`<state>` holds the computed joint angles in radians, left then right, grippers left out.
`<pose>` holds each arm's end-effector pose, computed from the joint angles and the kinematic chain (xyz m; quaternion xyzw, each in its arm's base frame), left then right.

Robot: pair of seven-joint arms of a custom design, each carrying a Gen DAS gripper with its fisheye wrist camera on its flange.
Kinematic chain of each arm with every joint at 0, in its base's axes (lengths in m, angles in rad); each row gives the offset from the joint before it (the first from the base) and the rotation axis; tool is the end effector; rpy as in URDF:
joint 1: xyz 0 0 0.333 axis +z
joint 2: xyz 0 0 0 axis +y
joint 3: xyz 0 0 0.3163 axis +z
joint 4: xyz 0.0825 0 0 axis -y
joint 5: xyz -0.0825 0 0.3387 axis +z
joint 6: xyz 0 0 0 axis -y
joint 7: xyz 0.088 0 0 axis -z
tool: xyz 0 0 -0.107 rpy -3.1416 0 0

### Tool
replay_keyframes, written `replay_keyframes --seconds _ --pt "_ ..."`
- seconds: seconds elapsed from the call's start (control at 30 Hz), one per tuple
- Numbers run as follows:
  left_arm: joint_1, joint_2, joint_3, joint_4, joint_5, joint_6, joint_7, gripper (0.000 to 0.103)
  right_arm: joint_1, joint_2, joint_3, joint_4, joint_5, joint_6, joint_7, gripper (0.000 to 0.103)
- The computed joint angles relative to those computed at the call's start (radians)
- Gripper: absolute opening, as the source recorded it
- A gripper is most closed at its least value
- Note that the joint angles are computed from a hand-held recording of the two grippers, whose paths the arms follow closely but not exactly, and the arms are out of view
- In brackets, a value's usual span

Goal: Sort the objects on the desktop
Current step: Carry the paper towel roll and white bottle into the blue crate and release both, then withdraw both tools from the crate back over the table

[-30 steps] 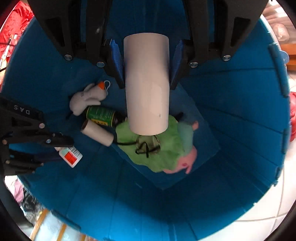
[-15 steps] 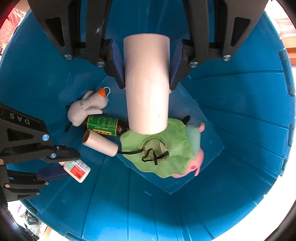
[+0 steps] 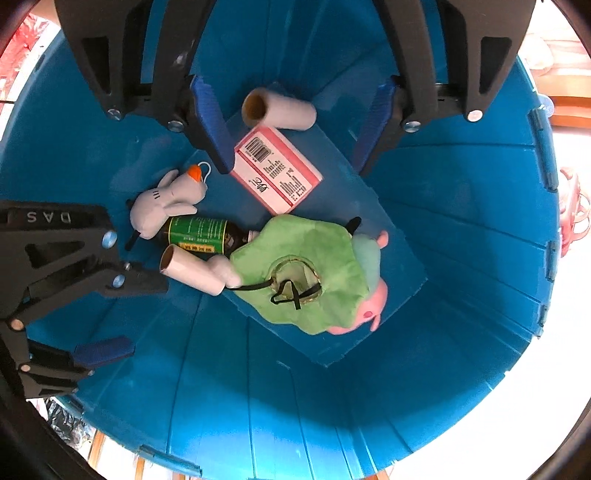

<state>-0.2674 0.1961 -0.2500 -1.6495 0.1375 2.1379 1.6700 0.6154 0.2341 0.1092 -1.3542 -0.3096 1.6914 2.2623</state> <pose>0.5349 -0.2829 0.5410 -0.4340 0.8877 -0.1033 0.1140 0.4682 0.3640 0.6052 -0.7164 0.6813 -0.1450 0.0404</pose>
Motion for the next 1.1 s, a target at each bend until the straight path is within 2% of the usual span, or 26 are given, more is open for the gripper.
replay_keyframes --seconds 0.1,0.17,0.2,0.27,0.43,0.57,0.63,0.77,0.87,0.97,1.1 --pt "0.006 -0.023 0.002 -0.019 -0.012 0.023 -0.006 0.075 0.007 -0.008 -0.001 -0.006 -0.026 0.015 0.021 0.085" --pt "0.018 -0.045 0.004 -0.038 -0.042 0.044 -0.005 0.077 0.010 -0.026 0.000 -0.026 -0.050 0.041 0.042 0.100" --pt "0.022 -0.060 0.005 -0.052 -0.052 0.059 -0.008 0.077 0.016 -0.033 0.001 -0.032 -0.074 0.046 0.059 0.103" --pt "0.029 -0.094 0.009 -0.088 -0.063 0.105 -0.012 0.077 0.021 -0.053 0.006 -0.056 -0.108 0.074 0.084 0.103" --pt "0.047 -0.214 0.031 -0.237 -0.069 0.293 -0.040 0.083 0.009 -0.112 0.026 -0.125 -0.126 0.158 0.159 0.103" --pt "0.064 -0.301 0.061 -0.354 -0.110 0.434 -0.060 0.090 0.028 -0.123 0.053 -0.112 -0.208 0.175 0.215 0.103" --pt "0.071 -0.337 0.076 -0.405 -0.119 0.494 -0.072 0.090 0.041 -0.123 0.064 -0.101 -0.239 0.191 0.234 0.103" --pt "0.071 -0.409 0.127 -0.499 -0.185 0.597 -0.045 0.091 0.087 -0.093 0.079 -0.037 -0.317 0.191 0.269 0.103" --pt "0.047 -0.465 0.195 -0.587 -0.275 0.699 0.032 0.091 0.125 -0.061 0.076 0.012 -0.360 0.204 0.289 0.103" --pt "0.049 -0.507 0.246 -0.661 -0.310 0.782 0.052 0.091 0.176 -0.007 0.066 0.091 -0.407 0.235 0.310 0.103" --pt "0.117 -0.552 0.287 -0.743 -0.266 0.849 0.020 0.091 0.234 0.060 0.034 0.180 -0.430 0.317 0.357 0.103"
